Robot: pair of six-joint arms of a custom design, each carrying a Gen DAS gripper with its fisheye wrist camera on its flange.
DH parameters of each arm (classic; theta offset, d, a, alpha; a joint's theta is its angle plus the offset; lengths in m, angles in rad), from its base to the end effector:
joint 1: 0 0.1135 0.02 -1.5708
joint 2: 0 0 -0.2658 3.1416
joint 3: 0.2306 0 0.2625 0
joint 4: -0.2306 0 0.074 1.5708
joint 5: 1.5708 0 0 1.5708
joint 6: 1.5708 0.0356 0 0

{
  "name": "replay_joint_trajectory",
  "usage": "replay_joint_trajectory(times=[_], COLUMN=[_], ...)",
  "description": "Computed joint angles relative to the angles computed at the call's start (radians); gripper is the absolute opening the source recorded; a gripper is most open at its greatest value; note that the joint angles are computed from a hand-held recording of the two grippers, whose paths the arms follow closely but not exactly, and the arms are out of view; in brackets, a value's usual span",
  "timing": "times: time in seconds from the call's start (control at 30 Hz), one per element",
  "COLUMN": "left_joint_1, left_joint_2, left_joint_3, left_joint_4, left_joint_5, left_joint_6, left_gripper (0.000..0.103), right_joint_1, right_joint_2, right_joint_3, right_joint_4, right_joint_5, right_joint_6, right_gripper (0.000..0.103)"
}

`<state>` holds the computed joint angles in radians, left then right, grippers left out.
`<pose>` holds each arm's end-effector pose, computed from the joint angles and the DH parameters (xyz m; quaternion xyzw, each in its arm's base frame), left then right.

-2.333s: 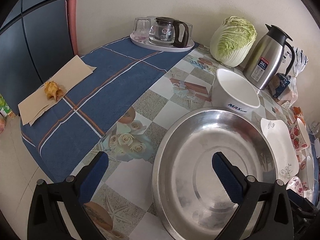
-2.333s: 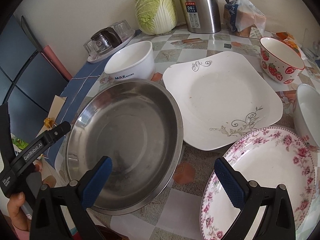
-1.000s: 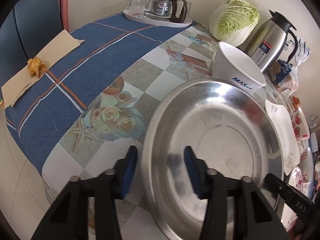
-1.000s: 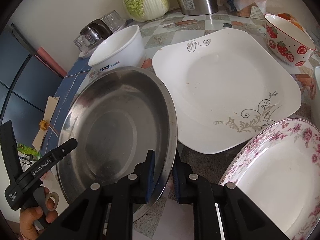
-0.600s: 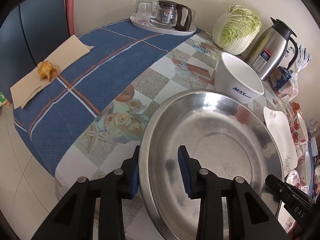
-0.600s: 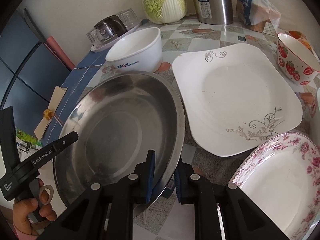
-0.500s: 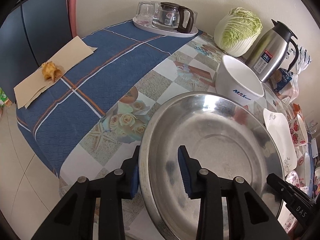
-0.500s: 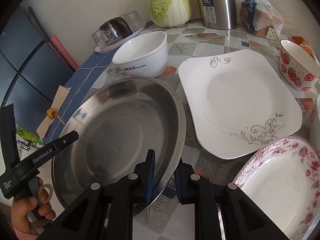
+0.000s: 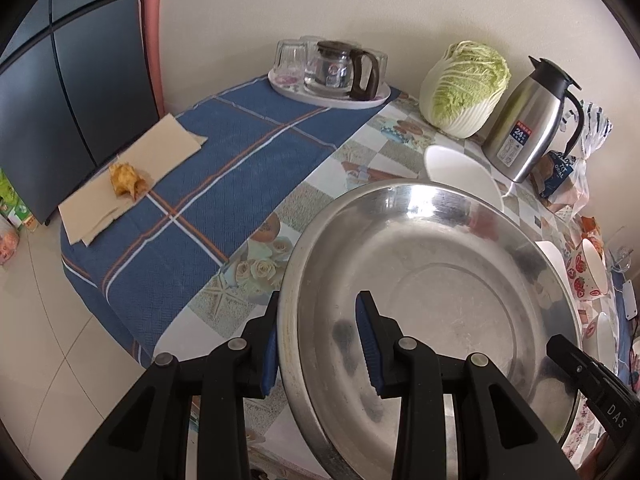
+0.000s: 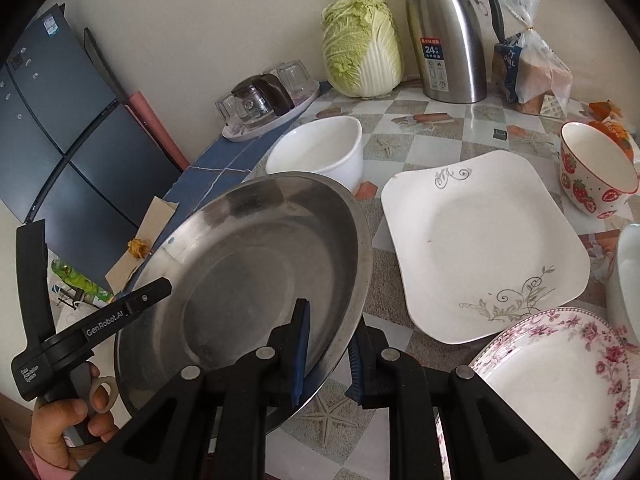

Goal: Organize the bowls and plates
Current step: 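Lift the steel basin off the table with both grippers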

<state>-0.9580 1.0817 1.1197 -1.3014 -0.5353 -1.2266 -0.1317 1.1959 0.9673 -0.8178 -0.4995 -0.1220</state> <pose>0.1183 -0.1367 0.3181 -0.1677 0.9390 -0.0107 0.3000 0.2380 -0.0143 0.2703 -0.0595 0.9362 0.2050 0.2793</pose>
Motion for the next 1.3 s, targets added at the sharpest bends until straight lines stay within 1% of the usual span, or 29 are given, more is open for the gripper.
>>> replay_joint_trajectory(times=[0.17,0.3,0.5,0.83,0.93,1.07,1.3], left_joint_1=[-0.021,-0.036,-0.054,-0.084,-0.095,-0.101,-0.1], left_joint_2=[0.073,0.148,0.303,0.566,0.64,0.72,0.821], left_joint_3=[0.104,0.208,0.415,0.735,0.82,0.913,1.017], left_joint_4=[-0.036,-0.045,-0.058,-0.053,-0.058,-0.064,-0.056], left_joint_5=[-0.02,-0.033,-0.059,-0.042,-0.041,-0.021,0.011], left_joint_6=[0.014,0.062,0.141,0.229,0.263,0.278,0.282], left_gripper=[0.037,0.037,0.037,0.037,0.037,0.037,0.037], right_joint_1=[-0.054,-0.117,-0.264,-0.488,-0.536,-0.589,-0.636], right_joint_2=[-0.016,-0.021,-0.011,0.006,0.024,0.056,0.11], right_joint_3=[0.03,0.064,0.125,0.185,0.205,0.231,0.268], right_joint_4=[-0.025,-0.047,-0.068,-0.039,-0.028,-0.018,0.0], right_joint_5=[-0.045,-0.078,-0.158,-0.231,-0.235,-0.242,-0.23], right_joint_6=[-0.019,-0.048,-0.077,-0.084,-0.078,-0.063,-0.045], right_gripper=[0.019,0.019,0.019,0.019,0.019,0.019,0.019])
